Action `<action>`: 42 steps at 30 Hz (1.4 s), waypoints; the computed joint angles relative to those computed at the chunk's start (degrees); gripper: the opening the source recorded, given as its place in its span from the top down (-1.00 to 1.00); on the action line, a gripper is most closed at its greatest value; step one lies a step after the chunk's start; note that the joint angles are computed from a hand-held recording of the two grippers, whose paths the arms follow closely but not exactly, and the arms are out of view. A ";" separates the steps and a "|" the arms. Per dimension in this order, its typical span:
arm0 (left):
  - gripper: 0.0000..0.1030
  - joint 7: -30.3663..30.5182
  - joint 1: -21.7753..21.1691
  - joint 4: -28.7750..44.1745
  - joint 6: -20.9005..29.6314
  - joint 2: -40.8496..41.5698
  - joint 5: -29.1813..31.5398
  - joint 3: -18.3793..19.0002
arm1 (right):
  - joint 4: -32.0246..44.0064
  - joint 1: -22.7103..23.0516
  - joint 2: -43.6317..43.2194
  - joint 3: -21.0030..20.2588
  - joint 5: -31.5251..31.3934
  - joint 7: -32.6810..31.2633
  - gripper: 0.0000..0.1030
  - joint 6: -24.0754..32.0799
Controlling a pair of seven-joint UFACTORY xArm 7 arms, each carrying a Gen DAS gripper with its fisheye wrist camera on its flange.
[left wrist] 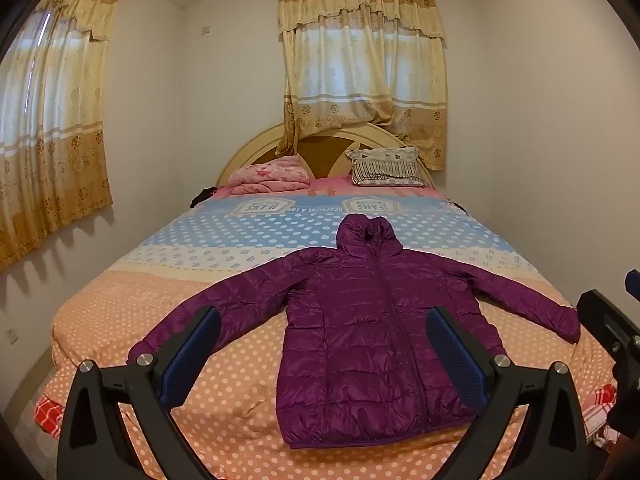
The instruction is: Fold large clothes
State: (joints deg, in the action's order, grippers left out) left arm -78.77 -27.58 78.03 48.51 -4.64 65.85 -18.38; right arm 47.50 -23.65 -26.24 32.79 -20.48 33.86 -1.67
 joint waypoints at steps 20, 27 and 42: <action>-0.98 -1.96 1.07 -0.72 -1.27 -0.80 -0.04 -0.27 | 0.23 -1.90 0.55 1.68 0.32 0.17 -1.00 -0.84; -0.98 -2.03 0.89 -0.48 -0.11 -0.34 0.39 -0.25 | 0.03 -2.46 0.74 2.25 0.57 0.01 -1.00 -1.29; -0.98 -3.02 0.16 -0.48 0.50 -0.11 1.19 0.12 | -0.09 -2.76 0.51 2.90 0.59 0.51 -1.00 -1.10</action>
